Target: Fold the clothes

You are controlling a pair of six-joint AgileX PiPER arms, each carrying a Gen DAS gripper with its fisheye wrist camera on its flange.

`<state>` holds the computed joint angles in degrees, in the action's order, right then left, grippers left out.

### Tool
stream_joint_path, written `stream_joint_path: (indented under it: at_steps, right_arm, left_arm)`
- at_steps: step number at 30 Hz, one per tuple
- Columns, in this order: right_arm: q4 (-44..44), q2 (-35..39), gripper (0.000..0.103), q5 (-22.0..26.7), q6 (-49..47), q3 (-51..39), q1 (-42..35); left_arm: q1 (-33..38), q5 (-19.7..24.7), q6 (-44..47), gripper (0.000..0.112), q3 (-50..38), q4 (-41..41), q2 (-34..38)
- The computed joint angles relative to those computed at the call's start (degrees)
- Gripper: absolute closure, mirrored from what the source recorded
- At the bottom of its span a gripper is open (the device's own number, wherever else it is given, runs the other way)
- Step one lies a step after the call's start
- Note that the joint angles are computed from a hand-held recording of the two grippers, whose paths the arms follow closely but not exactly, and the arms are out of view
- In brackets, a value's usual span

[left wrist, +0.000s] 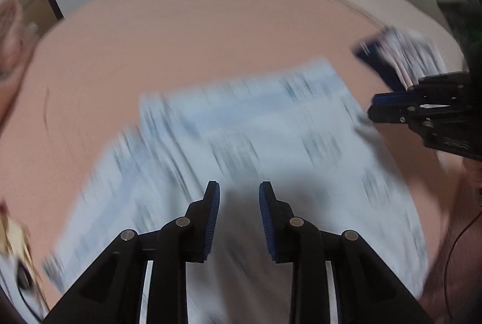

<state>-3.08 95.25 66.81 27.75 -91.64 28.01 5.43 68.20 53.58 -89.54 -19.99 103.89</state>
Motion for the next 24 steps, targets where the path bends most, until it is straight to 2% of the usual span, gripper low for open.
stream_joint_path:
  at_steps: [2, 4, 6, 8, 11, 15, 17, 19, 20, 21, 24]
  right_arm:
    - [5.1, -3.1, 0.088, -1.1, 0.5, 3.9, 3.9]
    - [5.3, -4.7, 0.088, -3.2, 4.8, 9.1, 10.3]
    - [2.2, -4.7, 0.087, -3.1, 9.7, 12.7, 15.6]
    - [-5.4, -6.5, 0.085, -2.7, 15.5, 15.0, 22.3]
    - [-6.2, -8.1, 0.085, 1.9, 18.1, 15.0, 25.3]
    - [-6.1, -11.6, 0.084, -2.3, 24.9, 16.3, 28.7]
    - [-5.9, -8.2, 0.077, -1.3, 25.7, 14.4, 31.2]
    - [-6.2, -8.2, 0.076, -1.3, 27.6, 16.6, 32.8]
    - [-6.3, -8.2, 0.075, -1.3, 28.6, 17.7, 33.6]
    - [-6.3, -8.6, 0.075, -1.0, 29.6, 18.3, 34.1]
    - [-8.8, -11.5, 0.074, -1.0, 34.2, 18.6, 35.2]
  left_arm:
    - [1.9, 0.0, -0.1, 0.088, 6.7, 1.8, -3.4]
    - [5.3, -2.3, 2.0, 0.087, 14.5, 3.8, -7.9]
    - [8.4, -5.0, 5.2, 0.087, 21.1, 3.4, -13.1]
    - [12.1, -6.2, 8.7, 0.087, 26.5, 3.2, -18.0]
    - [18.5, -3.8, 13.6, 0.087, 30.3, 3.9, -22.0]
    - [25.1, -2.9, 17.2, 0.087, 34.3, 4.5, -25.4]
    - [28.3, -0.5, 16.7, 0.087, 33.5, 4.2, -24.9]
    - [31.5, 1.1, 17.4, 0.085, 33.4, 4.4, -25.0]
    - [32.5, 0.5, 18.3, 0.078, 34.1, 5.0, -26.2]
    - [33.7, -0.5, 19.8, 0.075, 35.2, 4.8, -27.8]
    - [36.8, -4.5, 25.0, 0.075, 39.3, 1.2, -33.9]
